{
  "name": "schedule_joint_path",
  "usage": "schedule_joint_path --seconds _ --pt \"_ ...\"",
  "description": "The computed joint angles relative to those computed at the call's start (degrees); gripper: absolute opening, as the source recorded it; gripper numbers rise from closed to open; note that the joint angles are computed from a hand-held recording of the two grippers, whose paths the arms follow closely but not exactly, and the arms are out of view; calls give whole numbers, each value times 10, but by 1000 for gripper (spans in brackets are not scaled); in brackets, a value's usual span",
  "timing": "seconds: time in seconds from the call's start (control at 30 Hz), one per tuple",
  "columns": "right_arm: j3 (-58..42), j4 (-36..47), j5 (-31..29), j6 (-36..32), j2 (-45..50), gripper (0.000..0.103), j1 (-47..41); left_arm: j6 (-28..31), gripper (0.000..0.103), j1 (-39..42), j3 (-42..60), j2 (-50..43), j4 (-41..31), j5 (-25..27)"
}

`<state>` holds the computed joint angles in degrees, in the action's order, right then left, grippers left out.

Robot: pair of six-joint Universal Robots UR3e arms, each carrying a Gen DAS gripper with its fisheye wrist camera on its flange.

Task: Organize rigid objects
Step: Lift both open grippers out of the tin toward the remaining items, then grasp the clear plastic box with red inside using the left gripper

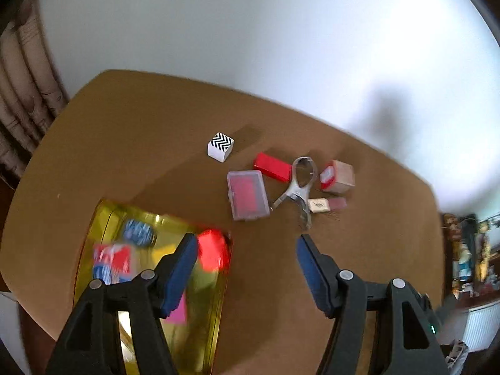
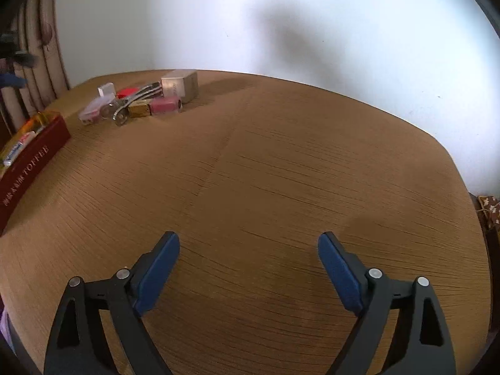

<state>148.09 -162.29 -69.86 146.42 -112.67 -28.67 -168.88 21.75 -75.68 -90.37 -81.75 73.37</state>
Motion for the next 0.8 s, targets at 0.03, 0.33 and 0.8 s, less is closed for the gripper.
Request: schedule_joint_path --seconds 0.03,0.33,0.8 --pt "-2 16 15 -7 -5 89 -9 -20 67 -34 38 -50 19 31" --pt "-10 181 118 -78 -78 89 -88 -103 67 -113 252 -293 -34 118" --pt "-14 264 142 -118 -120 93 -105 -145 67 -103 324 -399 -52 119"
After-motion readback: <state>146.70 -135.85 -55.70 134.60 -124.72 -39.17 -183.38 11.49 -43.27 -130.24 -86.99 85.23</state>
